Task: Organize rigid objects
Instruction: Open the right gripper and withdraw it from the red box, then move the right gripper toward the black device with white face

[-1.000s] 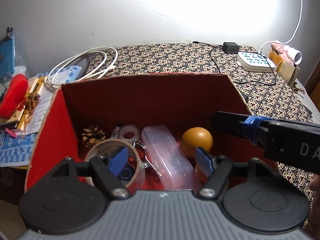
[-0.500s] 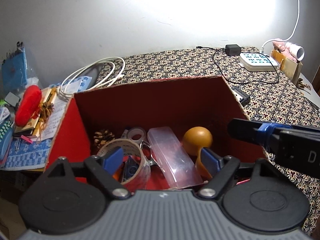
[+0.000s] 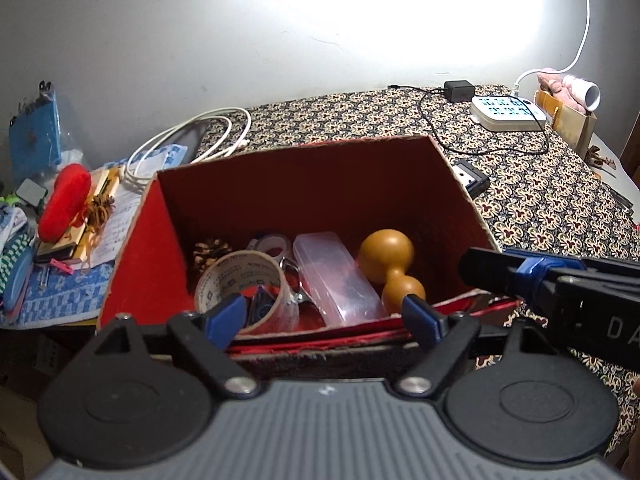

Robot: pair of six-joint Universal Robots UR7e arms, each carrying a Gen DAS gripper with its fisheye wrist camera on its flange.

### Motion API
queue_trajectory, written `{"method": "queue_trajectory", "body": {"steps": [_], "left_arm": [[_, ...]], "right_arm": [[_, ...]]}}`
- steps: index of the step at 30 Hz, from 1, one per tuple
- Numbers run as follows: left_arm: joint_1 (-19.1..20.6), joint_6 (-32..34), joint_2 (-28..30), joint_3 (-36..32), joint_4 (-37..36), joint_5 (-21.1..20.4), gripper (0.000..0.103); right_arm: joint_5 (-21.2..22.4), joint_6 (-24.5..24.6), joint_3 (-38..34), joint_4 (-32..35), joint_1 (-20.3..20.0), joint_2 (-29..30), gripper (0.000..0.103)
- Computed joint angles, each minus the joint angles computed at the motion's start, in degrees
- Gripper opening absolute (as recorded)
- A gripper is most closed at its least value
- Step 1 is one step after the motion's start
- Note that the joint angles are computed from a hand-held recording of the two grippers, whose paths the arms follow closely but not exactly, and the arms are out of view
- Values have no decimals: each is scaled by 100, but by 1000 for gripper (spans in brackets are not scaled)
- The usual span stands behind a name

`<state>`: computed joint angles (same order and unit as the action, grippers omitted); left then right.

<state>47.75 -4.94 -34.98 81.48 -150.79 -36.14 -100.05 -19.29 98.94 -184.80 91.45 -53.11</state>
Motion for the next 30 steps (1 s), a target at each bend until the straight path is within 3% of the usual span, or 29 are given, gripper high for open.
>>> {"method": "queue_trajectory", "body": {"steps": [17, 23, 30], "left_arm": [[-188, -244, 40, 145, 272, -219, 85], [-333, -601, 308, 4, 633, 59, 85], [-379, -1536, 590, -392, 1597, -71, 85]], "right_arm": [[-137, 217, 450, -243, -188, -310, 15], [-1, 92, 448, 250, -386, -518, 15], [176, -130, 368, 1073, -647, -770, 15]]}}
